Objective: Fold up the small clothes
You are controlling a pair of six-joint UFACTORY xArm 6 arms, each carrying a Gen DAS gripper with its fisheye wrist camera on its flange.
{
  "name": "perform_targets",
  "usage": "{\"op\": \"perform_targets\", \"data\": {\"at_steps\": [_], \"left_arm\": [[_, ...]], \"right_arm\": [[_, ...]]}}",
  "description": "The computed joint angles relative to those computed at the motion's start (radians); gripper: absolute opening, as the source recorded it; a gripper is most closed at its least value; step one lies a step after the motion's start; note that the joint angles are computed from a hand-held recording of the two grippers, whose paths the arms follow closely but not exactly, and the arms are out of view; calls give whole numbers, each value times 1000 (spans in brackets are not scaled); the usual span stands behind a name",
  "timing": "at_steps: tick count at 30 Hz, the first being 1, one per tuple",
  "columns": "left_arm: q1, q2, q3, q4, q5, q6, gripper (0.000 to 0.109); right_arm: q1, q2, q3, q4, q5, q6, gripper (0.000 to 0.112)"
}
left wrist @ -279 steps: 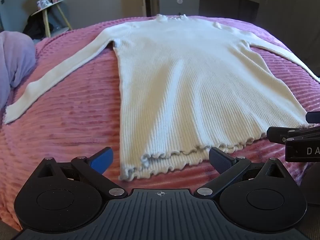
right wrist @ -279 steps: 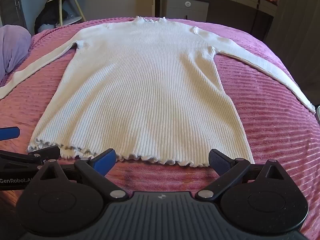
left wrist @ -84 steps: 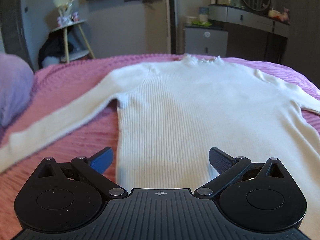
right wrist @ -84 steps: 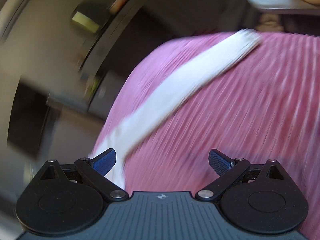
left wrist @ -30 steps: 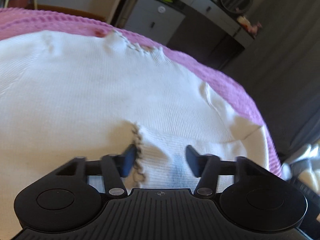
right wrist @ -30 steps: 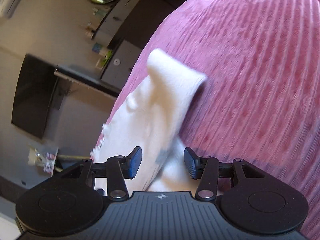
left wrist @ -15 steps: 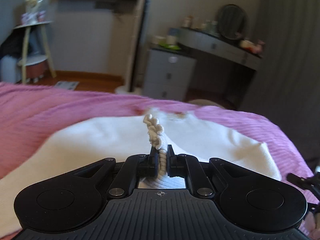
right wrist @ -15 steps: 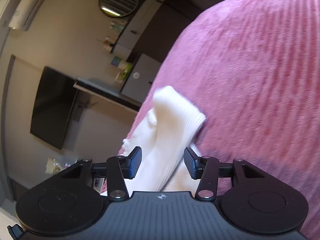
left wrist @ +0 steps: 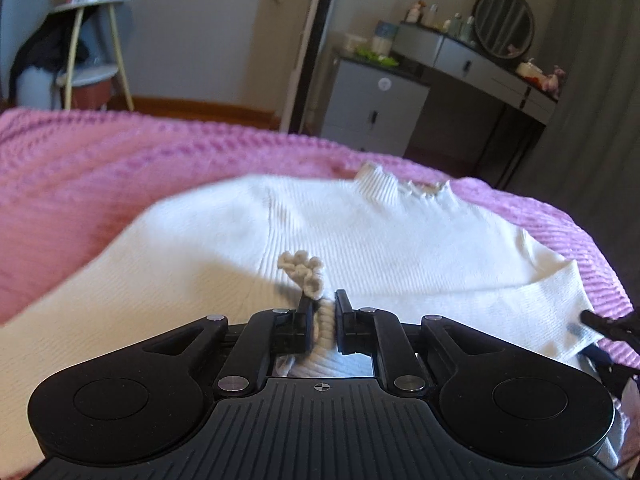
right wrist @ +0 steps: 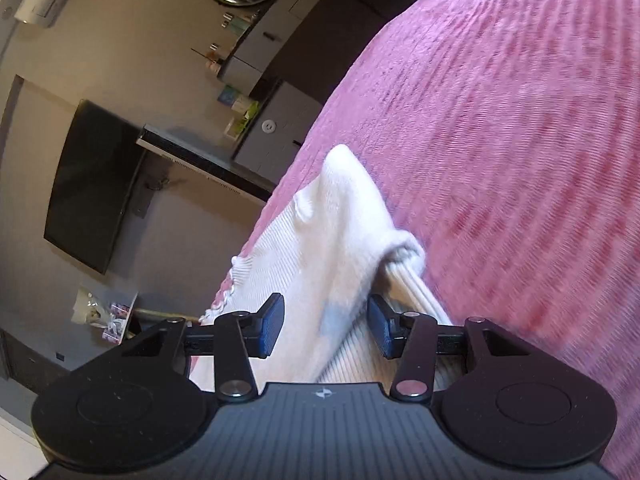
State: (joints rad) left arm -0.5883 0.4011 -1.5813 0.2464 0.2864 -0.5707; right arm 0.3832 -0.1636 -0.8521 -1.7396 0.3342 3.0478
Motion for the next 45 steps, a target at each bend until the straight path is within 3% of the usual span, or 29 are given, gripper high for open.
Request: {"op": "perform_targets", "data": {"at_steps": [2,5,7,11,16,22,24,25,28,30,32,33,36,39,42,45], "left_arm": [[6,-2,2,92,-34,-63,12],[20,2,-7,253,-60,-185,12],[18,19,-27,230,-36,-151,12],[9,44,-48,178,48,-85,12],[15,29,-7,113,13,-32,12],[20,20,-14,97,9,-61,13],[11,30,-45,75,95,-17,22],[9,29,-48,83,124,-13,33],[6,-16,2,110,139,-19,55],[1,-60,45,160,154,-63,66],[-4,-99,94,191,141,-76,70],[-8,-112,109,209,144,-83,72],[-19,-144,140,258,155,-90,74],[-20,-181,177,217,153,-83,78],[-11,-227,236,185,147,-113,85],[9,-297,325,164,151,-160,87]], "right_arm": [[-9,20,-20,-2,1,-38,9],[12,2,-10,102,85,-183,7],[50,-8,-10,195,179,-344,7],[36,28,-23,331,135,-523,8],[18,21,1,238,74,-419,8],[9,37,-26,138,35,-321,8],[21,48,-29,245,63,-444,8],[26,52,-29,271,77,-495,6],[54,47,-40,422,117,-757,6],[75,11,-25,482,121,-872,15],[126,-43,9,462,175,-854,40],[155,-67,28,457,205,-840,43],[230,-95,44,509,279,-894,44],[276,-94,22,559,335,-957,44],[320,-95,13,550,356,-936,44],[349,-69,-7,609,348,-1002,44]]}}
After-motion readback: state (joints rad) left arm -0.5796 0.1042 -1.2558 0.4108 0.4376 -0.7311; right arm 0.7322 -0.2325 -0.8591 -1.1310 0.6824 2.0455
